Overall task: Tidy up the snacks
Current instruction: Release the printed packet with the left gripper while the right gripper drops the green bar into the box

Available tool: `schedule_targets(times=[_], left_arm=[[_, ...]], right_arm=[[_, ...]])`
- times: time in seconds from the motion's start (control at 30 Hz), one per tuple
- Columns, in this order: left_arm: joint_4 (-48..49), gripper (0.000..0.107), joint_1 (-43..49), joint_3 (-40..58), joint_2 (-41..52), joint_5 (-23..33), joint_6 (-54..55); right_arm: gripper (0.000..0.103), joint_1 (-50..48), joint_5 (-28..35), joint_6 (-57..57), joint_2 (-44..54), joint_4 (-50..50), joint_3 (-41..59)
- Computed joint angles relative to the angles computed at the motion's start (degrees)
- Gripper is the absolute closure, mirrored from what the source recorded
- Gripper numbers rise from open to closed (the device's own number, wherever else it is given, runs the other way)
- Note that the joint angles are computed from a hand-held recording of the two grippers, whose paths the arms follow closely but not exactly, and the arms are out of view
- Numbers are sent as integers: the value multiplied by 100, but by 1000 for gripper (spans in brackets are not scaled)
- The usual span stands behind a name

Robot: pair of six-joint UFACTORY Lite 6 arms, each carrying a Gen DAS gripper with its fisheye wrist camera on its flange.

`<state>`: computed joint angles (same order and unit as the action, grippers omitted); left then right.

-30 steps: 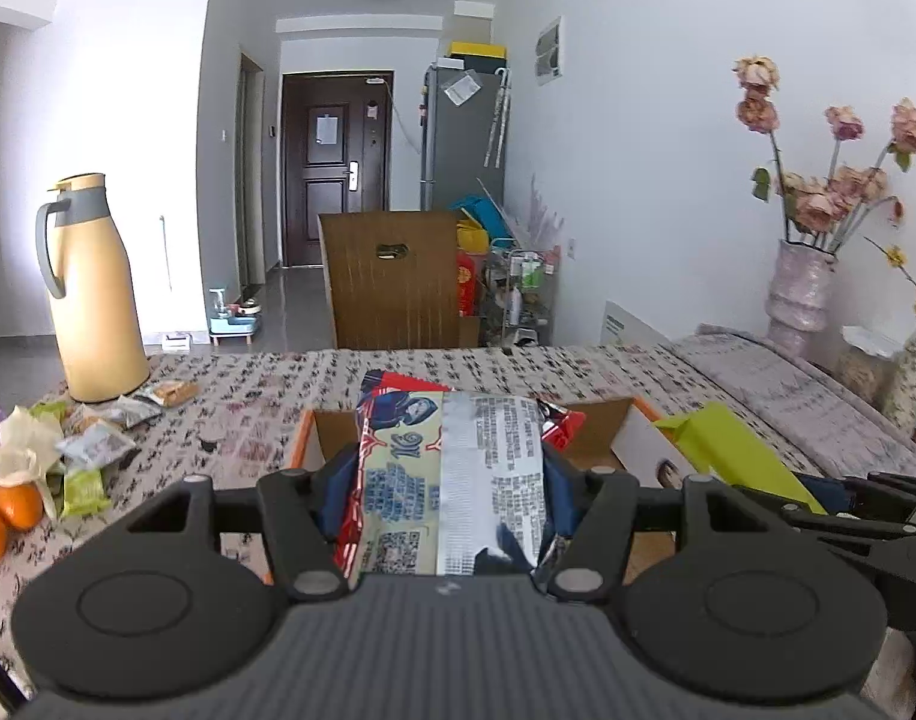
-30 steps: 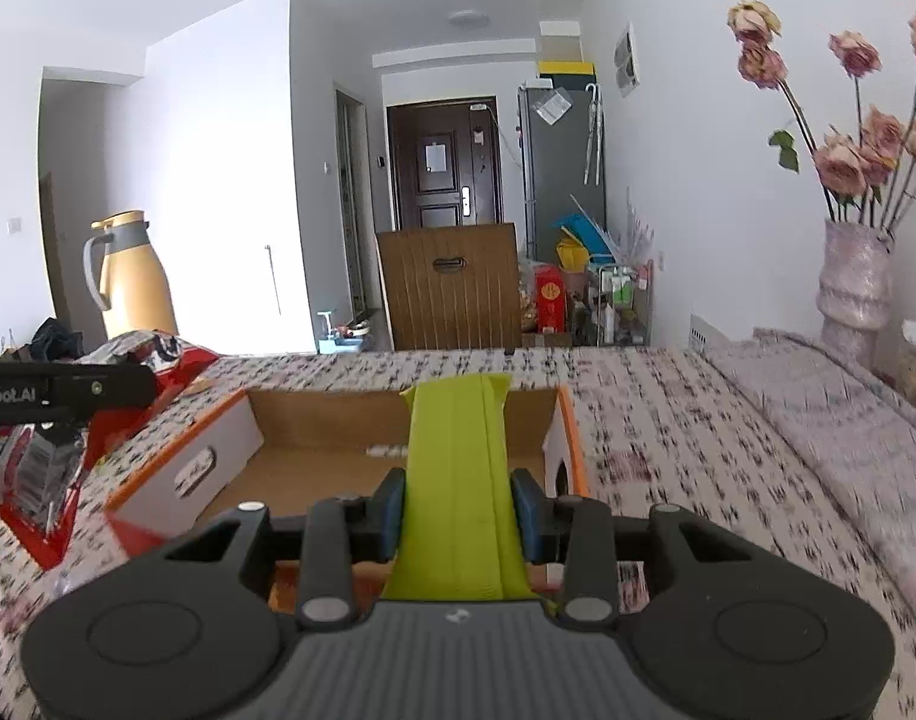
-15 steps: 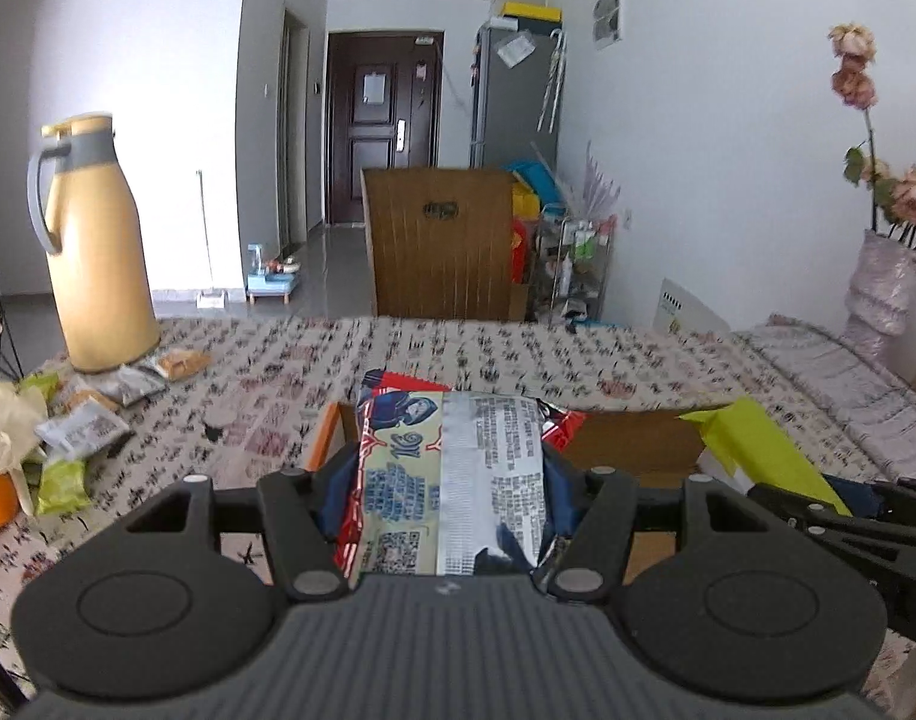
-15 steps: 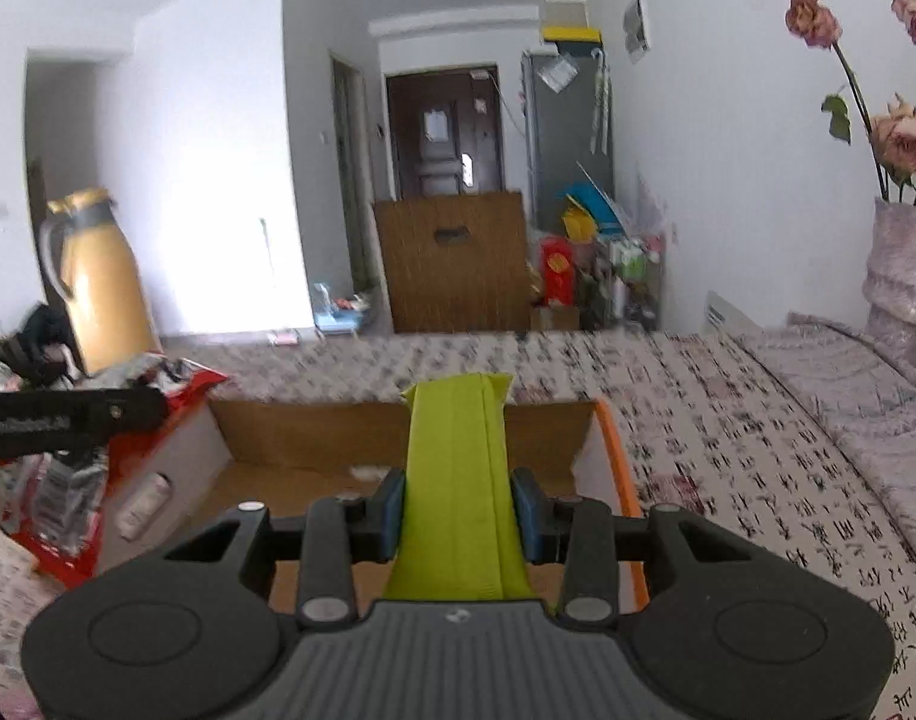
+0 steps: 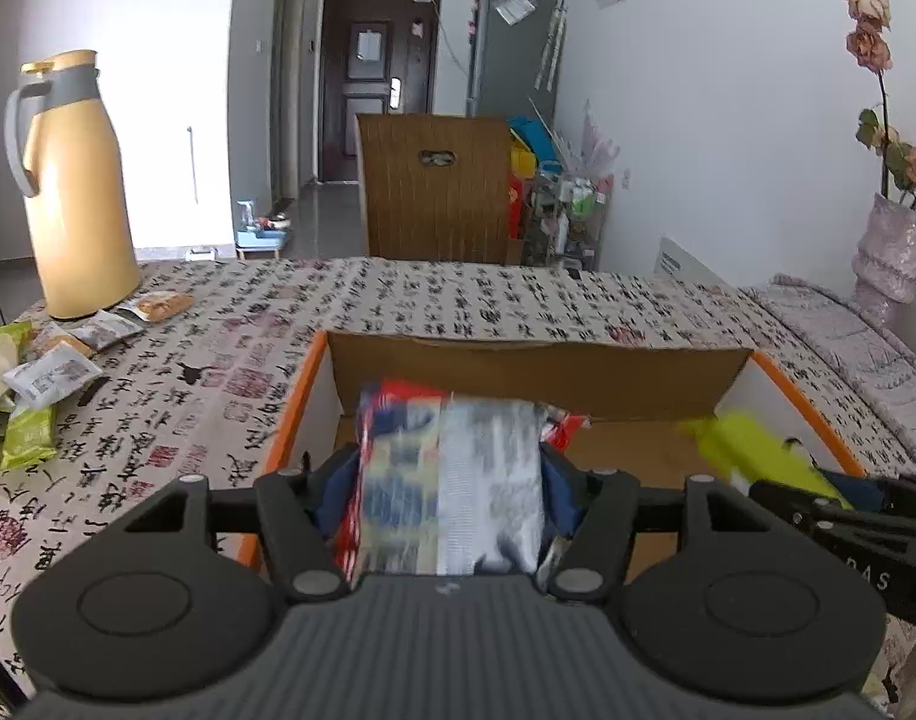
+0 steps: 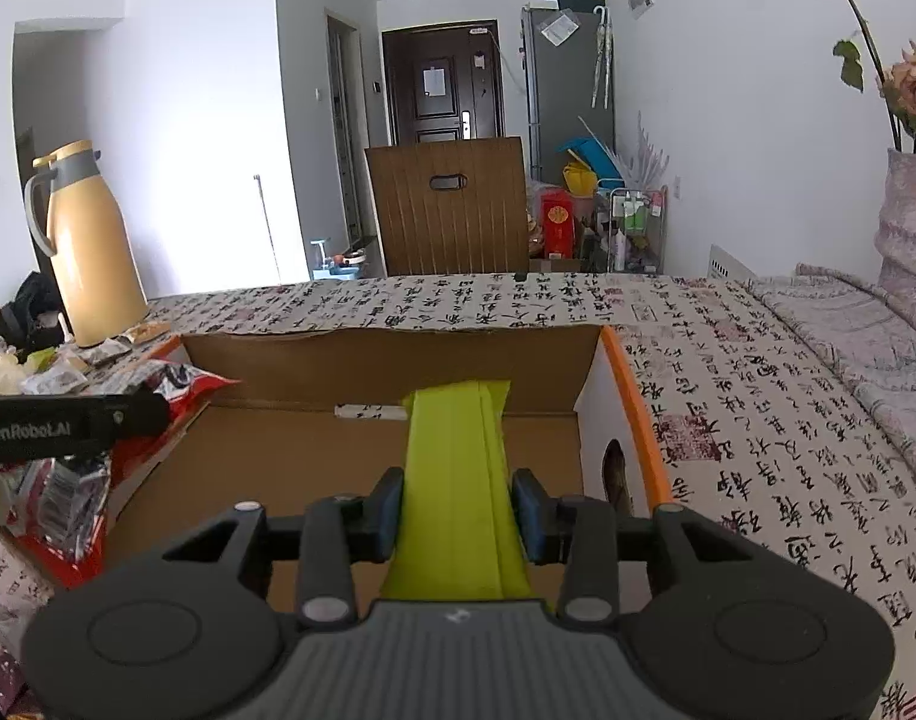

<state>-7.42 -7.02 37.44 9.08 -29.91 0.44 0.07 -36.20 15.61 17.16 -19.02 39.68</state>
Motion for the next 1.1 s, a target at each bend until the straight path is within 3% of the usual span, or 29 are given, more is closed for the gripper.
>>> schedule_targets(times=[0.07,0.1,0.2,0.23,0.33,0.73,1.1], left_arm=[[202,35,45,-69,-84,-80,-181],[118,26,11,-117,-130,-138,-128],[-276,6,-97,-229,-248,-291,137],[-342,4,-112,-278,-296,-360,155],[-329,4,-114,-371,-418,-449,98],[-345,4,-120,-483,-656,-371,118],[-1019,4,-333,-819,-1557,-40,764]], right_arm=[[65,-30,-112,1,-53,-11,-80],[57,-51,-190,8,-99,-26,-144],[18,-63,-398,-75,-224,90,-320],[9,-87,-458,-63,-261,84,-363],[3,-203,-598,117,-353,-75,-452],[0,-152,-624,-9,-516,109,-543],[0,-57,-395,-180,-1682,223,-1164]])
